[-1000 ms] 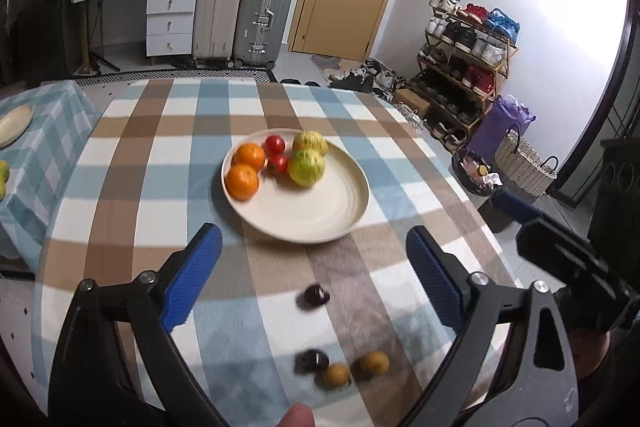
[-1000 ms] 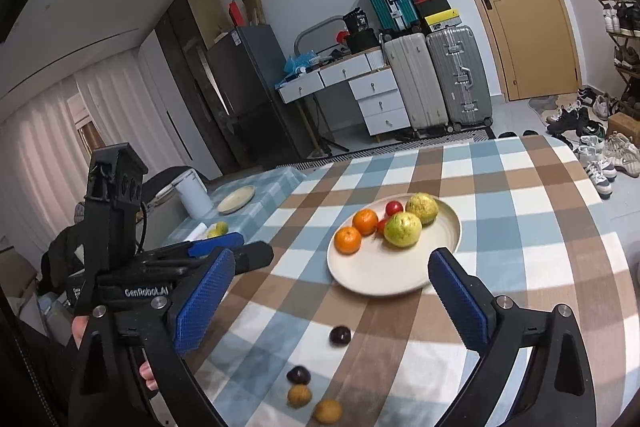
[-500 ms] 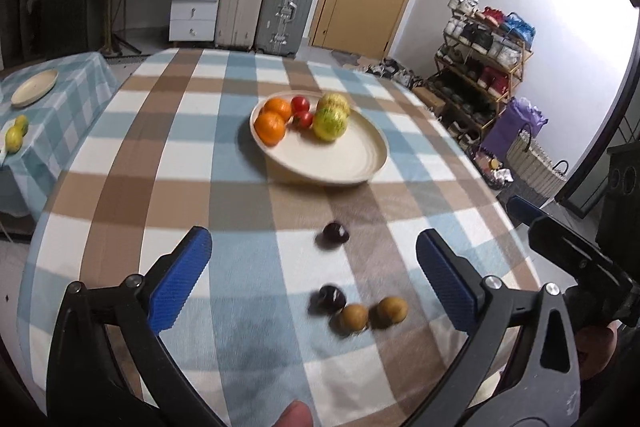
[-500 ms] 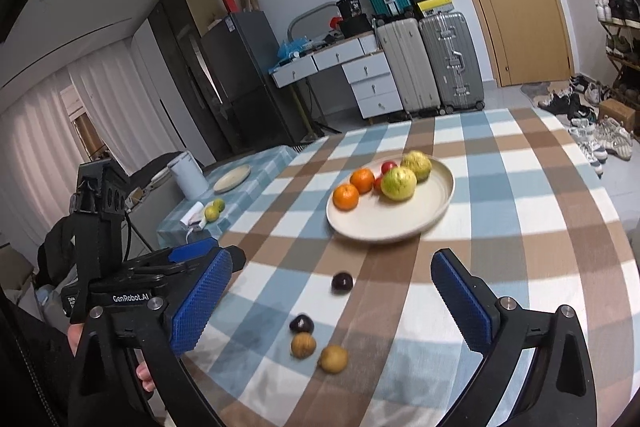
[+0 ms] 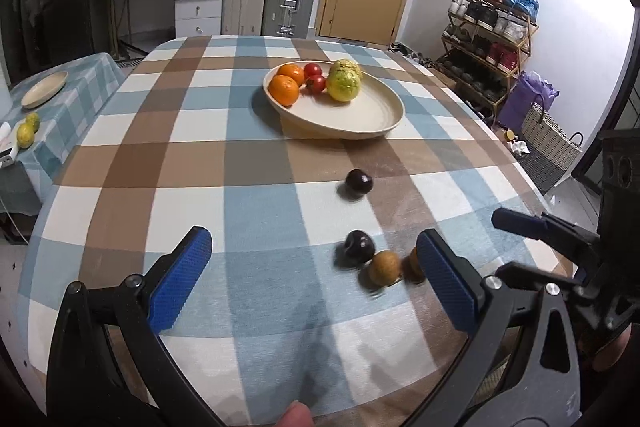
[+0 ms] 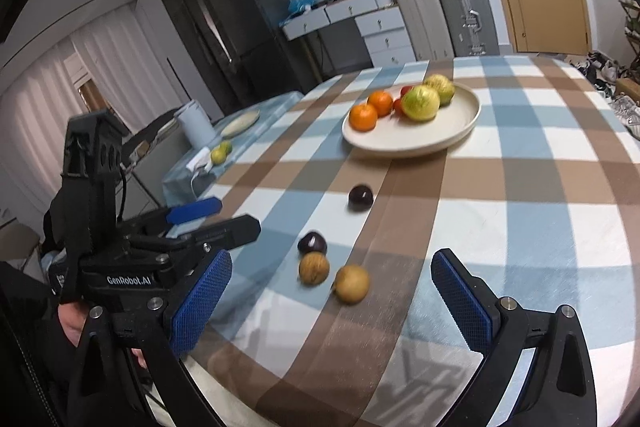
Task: Organize fruits
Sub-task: 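Grasp a tan round fruit with the right tool while the left tool grasps a dark plum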
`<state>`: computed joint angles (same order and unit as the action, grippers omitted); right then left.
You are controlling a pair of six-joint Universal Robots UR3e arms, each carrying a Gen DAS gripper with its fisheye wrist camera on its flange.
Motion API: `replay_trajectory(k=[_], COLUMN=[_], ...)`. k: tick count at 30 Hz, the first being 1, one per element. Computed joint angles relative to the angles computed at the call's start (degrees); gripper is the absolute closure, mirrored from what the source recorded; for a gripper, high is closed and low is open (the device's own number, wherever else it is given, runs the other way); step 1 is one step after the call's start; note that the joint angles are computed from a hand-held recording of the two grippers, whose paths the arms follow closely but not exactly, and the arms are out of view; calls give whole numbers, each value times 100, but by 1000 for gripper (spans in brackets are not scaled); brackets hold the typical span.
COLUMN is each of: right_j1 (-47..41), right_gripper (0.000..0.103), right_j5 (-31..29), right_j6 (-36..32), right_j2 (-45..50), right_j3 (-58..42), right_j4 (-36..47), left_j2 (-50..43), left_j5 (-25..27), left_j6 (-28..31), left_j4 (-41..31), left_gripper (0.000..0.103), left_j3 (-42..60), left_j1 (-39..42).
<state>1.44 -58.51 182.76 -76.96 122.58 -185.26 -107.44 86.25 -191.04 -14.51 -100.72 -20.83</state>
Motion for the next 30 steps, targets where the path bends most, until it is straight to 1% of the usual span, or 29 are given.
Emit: replay_trajectory(k=[7, 11, 13, 17, 19, 21, 23, 25, 27, 30], right_j1=[49, 101, 157, 231, 260, 332, 410, 402, 385, 415], right_gripper=[1, 1, 1, 2, 6, 16, 20, 26, 39, 47], right_j5=[38, -40, -138, -219, -215, -283, -381, -348, -298, -399], right_j6=[-58, -102, -169, -353, -469, -604, -683, -668, -694, -751], right_j2=[406, 567, 608, 666, 697, 762, 840, 890, 934, 958], right_j3=[-217, -340, -431, -578, -665, -802, -957, -998, -1022, -1032], right_j4=[97, 116, 221, 331, 432, 611, 812, 877, 912, 912], left_j2=[-5, -113, -174, -307, -379, -425, -449, -467, -504, -531], left_j5=[-192, -303, -447, -398, -407, -392, -433, -501, -476, -426], left_j6=[42, 88, 105, 111, 96, 91, 113, 108, 108, 127], left_j4=[111, 159, 229, 219, 180, 138, 110, 149, 128, 91], left_gripper=[1, 1, 1, 1, 1, 1, 1, 1, 1, 1], left_j3=[-273, -280, -269, -106, -18, 47, 73, 67, 128, 194], left_j1=[232, 323, 394, 381, 393, 386, 405, 433, 420, 408])
